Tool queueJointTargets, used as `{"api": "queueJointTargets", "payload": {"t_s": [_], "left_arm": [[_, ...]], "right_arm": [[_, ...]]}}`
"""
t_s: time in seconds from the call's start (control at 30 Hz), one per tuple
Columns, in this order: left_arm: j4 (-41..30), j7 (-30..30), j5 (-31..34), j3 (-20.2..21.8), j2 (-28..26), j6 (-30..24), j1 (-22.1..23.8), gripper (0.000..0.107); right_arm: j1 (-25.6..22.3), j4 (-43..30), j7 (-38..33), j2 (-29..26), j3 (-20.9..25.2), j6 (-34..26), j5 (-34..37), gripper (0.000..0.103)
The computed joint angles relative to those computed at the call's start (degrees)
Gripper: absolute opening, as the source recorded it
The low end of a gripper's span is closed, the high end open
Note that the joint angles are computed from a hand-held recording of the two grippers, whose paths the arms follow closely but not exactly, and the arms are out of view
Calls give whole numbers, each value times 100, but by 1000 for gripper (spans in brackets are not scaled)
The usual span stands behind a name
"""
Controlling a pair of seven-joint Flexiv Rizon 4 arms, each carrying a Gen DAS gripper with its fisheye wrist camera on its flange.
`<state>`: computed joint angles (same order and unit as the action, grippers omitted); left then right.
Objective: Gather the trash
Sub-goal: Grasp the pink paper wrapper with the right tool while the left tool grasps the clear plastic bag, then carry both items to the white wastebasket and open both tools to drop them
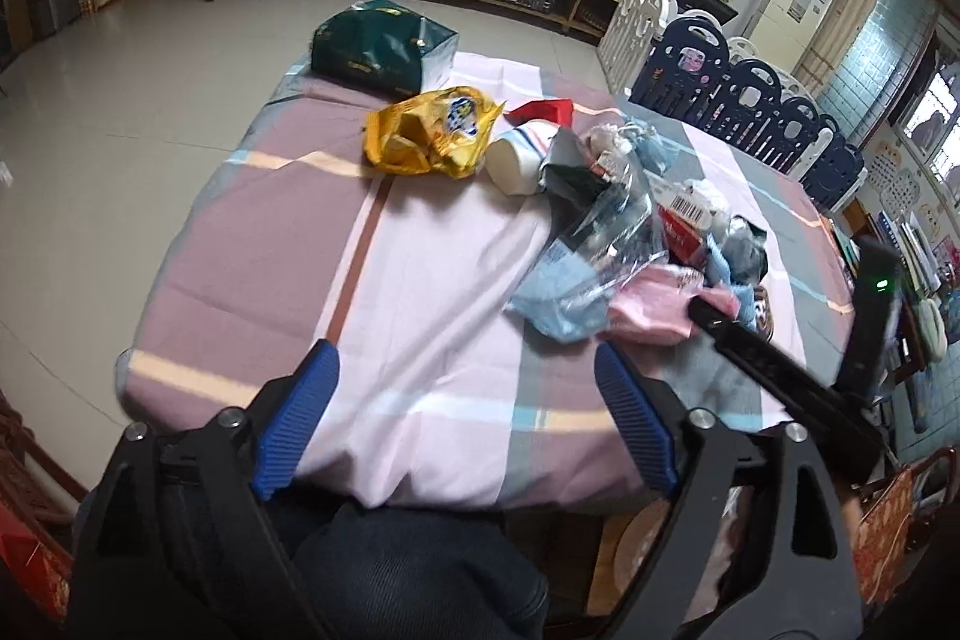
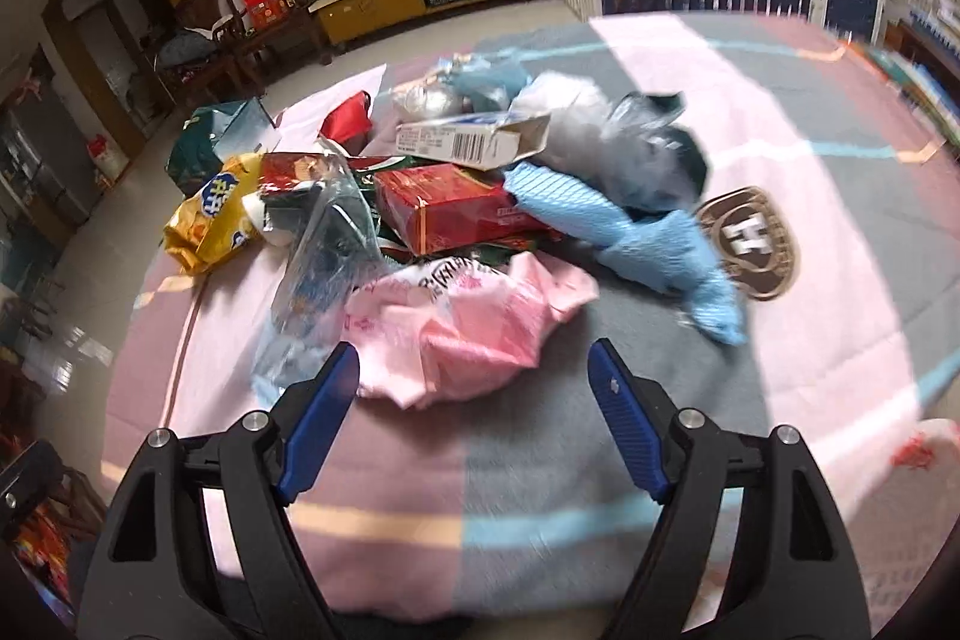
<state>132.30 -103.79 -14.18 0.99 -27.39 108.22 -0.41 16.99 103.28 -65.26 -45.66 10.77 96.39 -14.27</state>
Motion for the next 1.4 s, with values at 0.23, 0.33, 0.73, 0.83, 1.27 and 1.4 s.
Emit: {"api": "queueJointTargets", "payload": {"t_s": [0.23,0.33,0.73,0.83,1.27,1.4], "left_arm": [[-1293,619,271,-298,-800,-707,217,90],[-1869,924,224,-302,-1214,-1176,96,90],[-2532,1259,262,36,-1767,-1509,-450,30],[-2036,1033,175,119,-1502,-1011,-592,29],[-332,820,-969,1192,-464,508,-2353,28],[-31,1008,-1166,900,-191,825,-2357,28]], "right_arm": [[-1353,-258,-663,-464,1599,-400,-23,26],[-1686,150,-899,-244,1779,-272,100,19],[-2667,1625,-929,733,1894,616,-39,19],[-2777,1776,-739,849,1837,710,-201,19],[-3047,2490,-154,1403,1684,1405,-1142,19],[-3040,2783,65,1712,1450,1608,-1326,19]]}}
